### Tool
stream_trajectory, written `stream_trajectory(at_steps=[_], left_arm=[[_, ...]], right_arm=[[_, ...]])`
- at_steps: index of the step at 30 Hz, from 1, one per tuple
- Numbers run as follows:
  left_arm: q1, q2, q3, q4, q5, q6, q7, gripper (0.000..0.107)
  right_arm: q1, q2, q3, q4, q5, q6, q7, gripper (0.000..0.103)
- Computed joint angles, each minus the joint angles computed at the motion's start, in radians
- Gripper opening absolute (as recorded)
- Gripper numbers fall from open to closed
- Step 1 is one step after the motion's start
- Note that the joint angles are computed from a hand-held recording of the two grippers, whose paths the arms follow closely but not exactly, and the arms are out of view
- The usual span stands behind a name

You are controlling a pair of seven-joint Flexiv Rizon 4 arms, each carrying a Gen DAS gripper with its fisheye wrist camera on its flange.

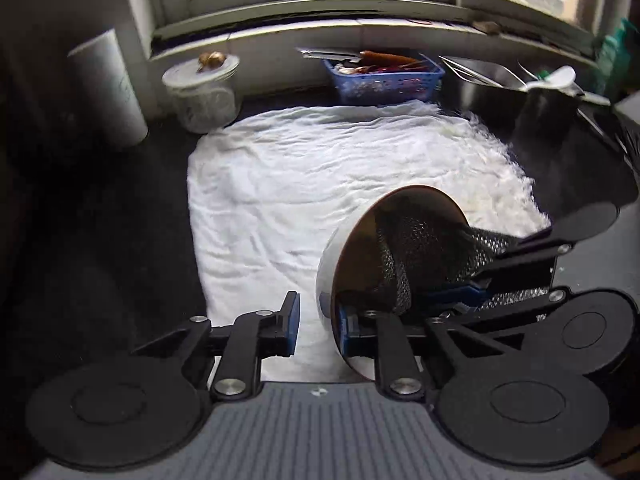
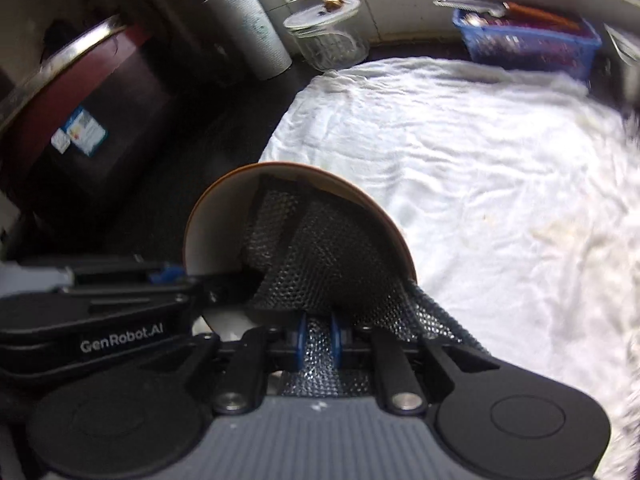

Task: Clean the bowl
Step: 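Rub the mesh pad around the bowl interior with the right tool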

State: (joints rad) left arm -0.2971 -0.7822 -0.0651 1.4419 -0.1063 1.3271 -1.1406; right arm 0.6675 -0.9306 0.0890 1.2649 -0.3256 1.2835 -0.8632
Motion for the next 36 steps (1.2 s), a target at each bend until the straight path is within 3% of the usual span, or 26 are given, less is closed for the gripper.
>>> stream_trajectory(at_steps=[3, 5, 6, 8, 11, 13, 18, 26, 29, 31, 33, 36], left_arm=[[-0.063, -0.022, 0.076, -0.055, 0.101, 0.025, 0.05, 0.019], [-0.077, -0.03, 0.09, -0.074, 0.126, 0.015, 0.069, 0.018], [-0.067, -0.03, 0.074, -0.077, 0.114, -0.008, 0.073, 0.013], [-0.054, -0.03, 0.056, -0.068, 0.092, -0.013, 0.06, 0.012], [-0.005, -0.022, -0.004, -0.034, -0.005, -0.026, -0.01, 0.011], [0.037, -0.019, -0.054, -0.009, -0.085, -0.034, -0.064, 0.009], [0.077, -0.019, -0.095, 0.03, -0.186, -0.054, -0.163, 0.008], [0.169, -0.027, -0.21, 0.077, -0.355, -0.069, -0.264, 0.01], [0.168, -0.027, -0.204, 0.069, -0.343, -0.094, -0.238, 0.01], [0.132, -0.023, -0.149, 0.032, -0.265, -0.137, -0.182, 0.012], [0.054, -0.012, -0.052, 0.016, -0.114, -0.057, -0.105, 0.024], [-0.005, -0.005, 0.013, -0.002, 0.04, 0.039, 0.017, 0.024]], right_arm=[[0.048, 0.016, -0.078, 0.019, -0.115, -0.054, -0.073, 0.012], [0.075, 0.02, -0.131, 0.037, -0.191, -0.058, -0.11, 0.012], [0.09, 0.02, -0.159, 0.042, -0.229, -0.06, -0.12, 0.012], [0.129, 0.027, -0.232, 0.075, -0.331, -0.05, -0.141, 0.012], [0.136, 0.02, -0.253, 0.079, -0.402, -0.042, -0.157, 0.013], [0.103, 0.011, -0.196, 0.061, -0.359, -0.036, -0.147, 0.014], [0.018, -0.015, -0.042, -0.014, -0.144, -0.027, -0.066, 0.014], [-0.064, -0.048, 0.115, -0.059, 0.129, 0.054, 0.049, 0.014], [-0.1, -0.055, 0.176, -0.053, 0.209, 0.103, 0.076, 0.013], [-0.103, -0.046, 0.173, -0.045, 0.186, 0.083, 0.031, 0.013], [-0.074, -0.021, 0.113, -0.034, 0.12, 0.027, -0.023, 0.013], [0.012, 0.011, -0.036, -0.012, -0.041, -0.048, -0.105, 0.013]])
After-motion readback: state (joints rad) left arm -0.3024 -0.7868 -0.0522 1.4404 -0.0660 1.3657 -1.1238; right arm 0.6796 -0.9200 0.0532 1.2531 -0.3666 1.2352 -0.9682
